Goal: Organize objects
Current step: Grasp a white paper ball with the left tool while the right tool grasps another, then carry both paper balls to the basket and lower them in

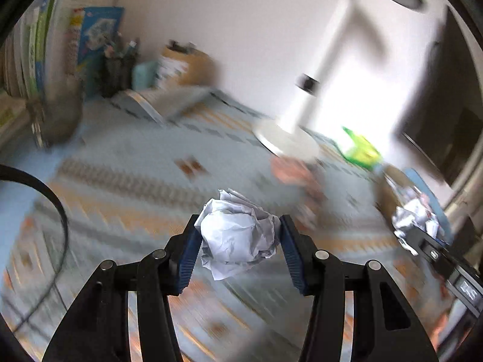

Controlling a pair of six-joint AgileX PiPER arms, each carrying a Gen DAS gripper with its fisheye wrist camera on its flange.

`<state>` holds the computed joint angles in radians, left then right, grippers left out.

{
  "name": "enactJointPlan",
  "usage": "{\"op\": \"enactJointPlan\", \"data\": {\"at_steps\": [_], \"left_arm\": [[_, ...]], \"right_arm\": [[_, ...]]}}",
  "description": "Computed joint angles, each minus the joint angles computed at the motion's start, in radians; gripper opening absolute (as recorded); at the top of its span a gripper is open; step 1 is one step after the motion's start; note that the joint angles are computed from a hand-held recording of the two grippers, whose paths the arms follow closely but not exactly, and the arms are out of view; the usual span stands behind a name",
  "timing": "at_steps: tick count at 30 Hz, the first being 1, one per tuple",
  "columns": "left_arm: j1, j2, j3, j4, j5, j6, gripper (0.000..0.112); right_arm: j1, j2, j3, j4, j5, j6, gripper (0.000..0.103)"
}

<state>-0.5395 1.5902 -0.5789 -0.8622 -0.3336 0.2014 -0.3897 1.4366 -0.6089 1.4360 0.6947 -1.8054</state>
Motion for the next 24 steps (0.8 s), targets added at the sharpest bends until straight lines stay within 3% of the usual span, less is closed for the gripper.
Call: {"op": "enactJointPlan", "data": {"at_steps": [5, 9, 14, 16, 18, 20, 24], "left_arm": [[-0.268, 0.016, 0.048, -0.189, -0.098, 0.05, 0.049], [-0.407, 0.054, 0.03, -0.377, -0.16, 0.168, 0.049], [-0.459, 0.1, 0.027, -0.42, -0.176, 0.158, 0.049], [-0.468, 0.109, 0.025, -0.433, -0.181, 0.167, 0.049], [-0.484, 0.116, 0.024, -0.451, -0.192, 0.177, 0.049], [-0.483, 0.123, 0.021, -0.447, -0.19, 0.176, 0.049], [-0.486, 0.147, 0.001, -0.461, -0.202, 0.194, 0.05]], "right_arm": [[-0.278, 0.077, 0.05, -0.133, 0.112, -0.049, 0.049], [-0.358, 0.17, 0.031, -0.193, 0.136, -0.057, 0.05], [-0.393, 0.253, -0.001, -0.244, 0.16, -0.054, 0.052], [-0.416, 0.255, -0.011, -0.283, 0.19, -0.066, 0.061], [-0.449, 0.233, 0.017, -0.267, 0.183, -0.131, 0.082], [-0.489, 0.232, 0.026, -0.269, 0.186, -0.173, 0.089], [-0.507, 0.254, 0.016, -0.292, 0.198, -0.168, 0.09]]}}
